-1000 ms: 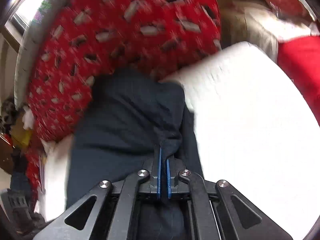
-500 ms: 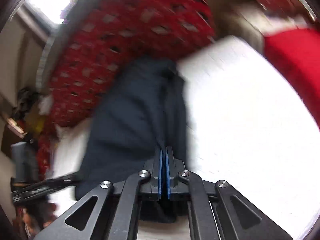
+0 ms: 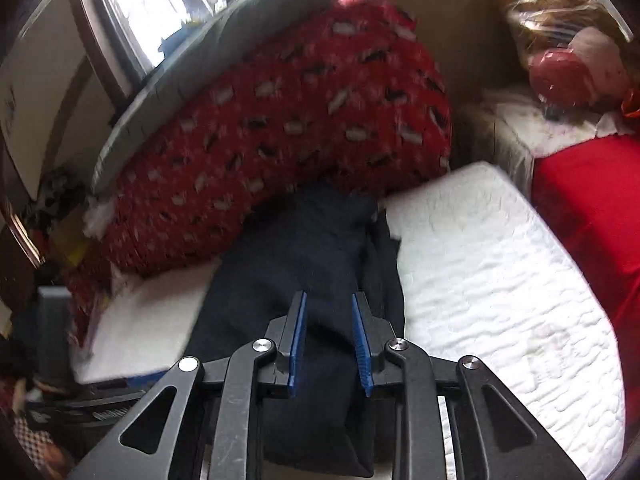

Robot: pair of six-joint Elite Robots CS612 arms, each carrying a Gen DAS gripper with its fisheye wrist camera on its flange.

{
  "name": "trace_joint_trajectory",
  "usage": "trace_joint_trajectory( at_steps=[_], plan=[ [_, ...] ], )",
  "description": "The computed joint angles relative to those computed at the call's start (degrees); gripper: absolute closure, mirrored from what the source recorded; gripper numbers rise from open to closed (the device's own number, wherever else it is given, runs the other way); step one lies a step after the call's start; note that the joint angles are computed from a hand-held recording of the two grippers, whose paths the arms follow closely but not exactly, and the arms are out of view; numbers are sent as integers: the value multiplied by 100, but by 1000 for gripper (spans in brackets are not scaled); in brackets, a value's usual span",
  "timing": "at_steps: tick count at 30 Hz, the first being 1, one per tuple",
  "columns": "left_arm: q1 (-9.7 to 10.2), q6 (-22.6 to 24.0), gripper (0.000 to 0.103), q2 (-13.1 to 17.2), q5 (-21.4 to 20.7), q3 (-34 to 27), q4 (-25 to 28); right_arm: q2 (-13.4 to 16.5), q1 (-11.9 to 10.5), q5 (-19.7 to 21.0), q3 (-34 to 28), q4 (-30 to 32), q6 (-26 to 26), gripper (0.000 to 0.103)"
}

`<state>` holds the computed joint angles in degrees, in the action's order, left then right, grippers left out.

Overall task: Fold large clothes
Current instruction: 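Release the jacket with both grippers and pull back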

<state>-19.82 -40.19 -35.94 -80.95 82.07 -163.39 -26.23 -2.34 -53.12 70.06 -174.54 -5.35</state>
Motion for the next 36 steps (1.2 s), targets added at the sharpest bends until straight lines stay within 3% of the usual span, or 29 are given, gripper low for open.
trace_joint_trajectory(
  at_steps=[2,3,4,6,7,10,12,14,17,18,20,23,28,31,36],
  plan=[
    [35,-20,38,-13,-148,-3,32,102,131,-627,-156,681,-480,80],
    [92,-53,38,-32,-373,18,-65,186,146,-743,-228,779,-566,70],
    [126,-85,38,-26,-458,9,-222,193,122,-700,-202,658,-477,65],
    [187,-170,38,-21,-426,-31,-467,163,80,-543,-309,775,-162,67],
    [222,-211,38,1,-410,-118,-458,180,57,-424,-381,534,154,67],
    [301,-116,38,188,-342,-645,-39,306,85,-321,-747,67,738,64],
    [302,45,38,365,-186,-1058,426,471,171,-278,-1187,366,740,64],
    [291,137,38,536,-79,-1380,835,648,274,-487,-1561,674,662,67],
    [258,197,33,776,55,-1732,1369,1050,516,-1455,-2295,1904,105,68],
    [216,231,32,803,262,-1745,1409,1191,541,-1588,-2510,2151,155,67],
    [173,275,32,744,379,-1613,1298,1217,499,-1385,-2530,2013,357,67],
    [144,279,32,594,338,-1374,1142,996,468,-1363,-2165,1751,404,65],
    [17,327,32,284,433,-849,971,359,302,-1204,-952,1135,343,59],
    [-104,370,32,10,400,-374,882,62,248,-1411,-395,1309,65,56],
    [-366,510,32,-433,766,425,624,-572,167,-1722,709,855,-218,56]
  ],
)
